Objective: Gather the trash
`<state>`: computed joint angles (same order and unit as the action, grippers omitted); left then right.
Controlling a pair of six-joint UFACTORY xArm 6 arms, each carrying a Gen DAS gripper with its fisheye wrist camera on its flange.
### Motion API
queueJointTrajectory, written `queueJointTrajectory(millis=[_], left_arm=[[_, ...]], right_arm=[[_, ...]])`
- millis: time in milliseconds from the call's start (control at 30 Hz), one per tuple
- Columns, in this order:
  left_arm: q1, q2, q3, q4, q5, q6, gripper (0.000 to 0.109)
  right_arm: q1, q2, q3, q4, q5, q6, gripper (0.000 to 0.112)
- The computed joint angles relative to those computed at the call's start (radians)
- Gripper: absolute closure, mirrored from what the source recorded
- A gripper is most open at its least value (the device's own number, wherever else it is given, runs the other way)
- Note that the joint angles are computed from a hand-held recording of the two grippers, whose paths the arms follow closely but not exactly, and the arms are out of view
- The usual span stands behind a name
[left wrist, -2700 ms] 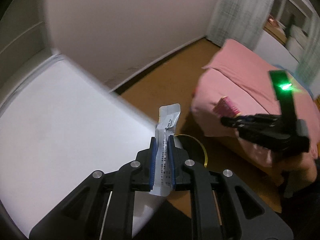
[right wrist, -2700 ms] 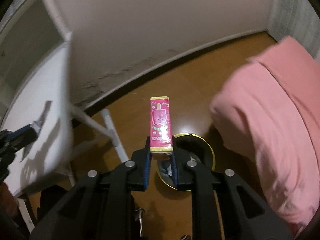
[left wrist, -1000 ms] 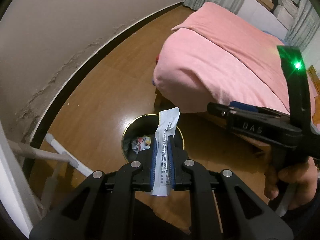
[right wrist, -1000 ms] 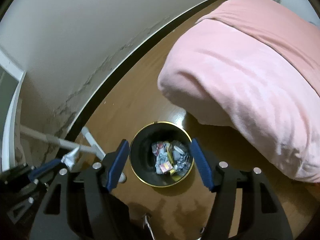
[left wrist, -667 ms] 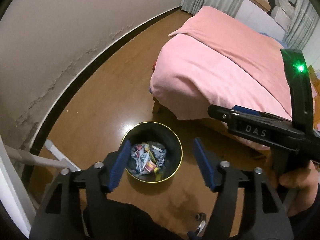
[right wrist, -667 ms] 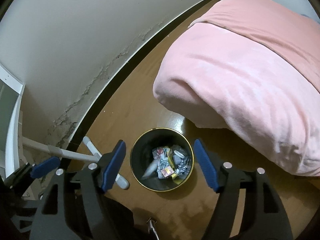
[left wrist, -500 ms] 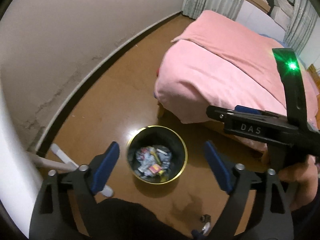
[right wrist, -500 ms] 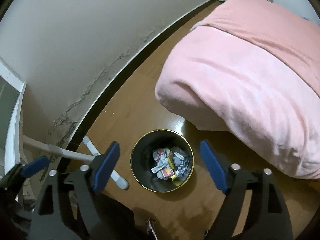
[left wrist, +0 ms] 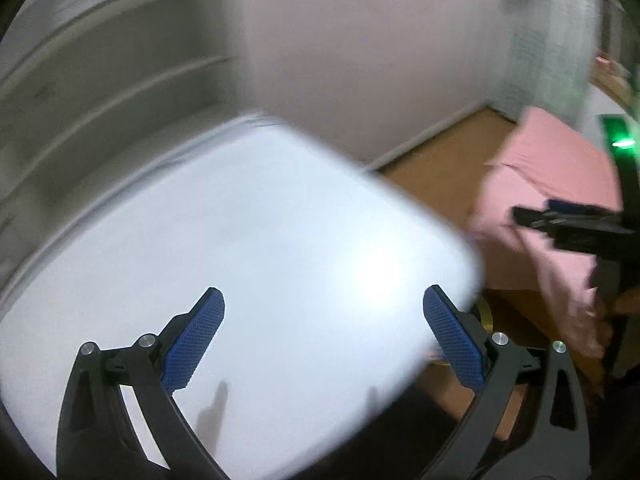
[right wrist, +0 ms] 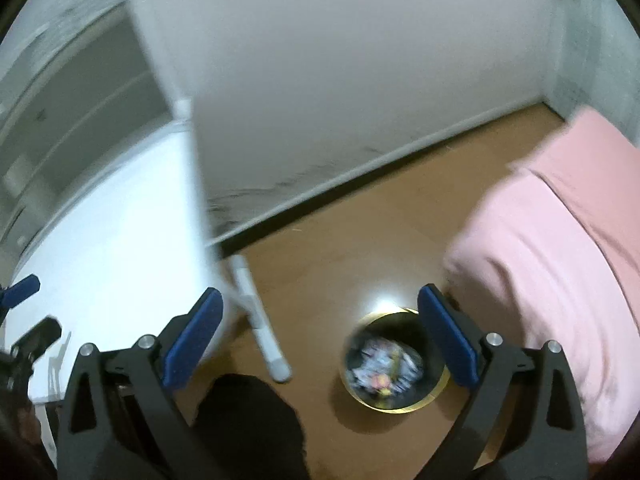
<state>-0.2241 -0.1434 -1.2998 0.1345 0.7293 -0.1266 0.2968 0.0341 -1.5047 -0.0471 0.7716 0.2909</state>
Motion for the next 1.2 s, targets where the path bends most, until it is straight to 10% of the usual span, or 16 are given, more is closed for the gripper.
queueJointTrajectory(millis=[533,1200], left_arm=[[0.6,-0.481,0.388,0.06,0.05,-0.111,0.012],[0.691,-0.576,0.446,-0.012,0.057,-0.027,0.012]], right_arm=[[0.371,0.469,-0.732,0.034,0.177,-0.169,0.017],[0.437,0.496,-0.768,-0.011,0.175,-0.171,0.017]])
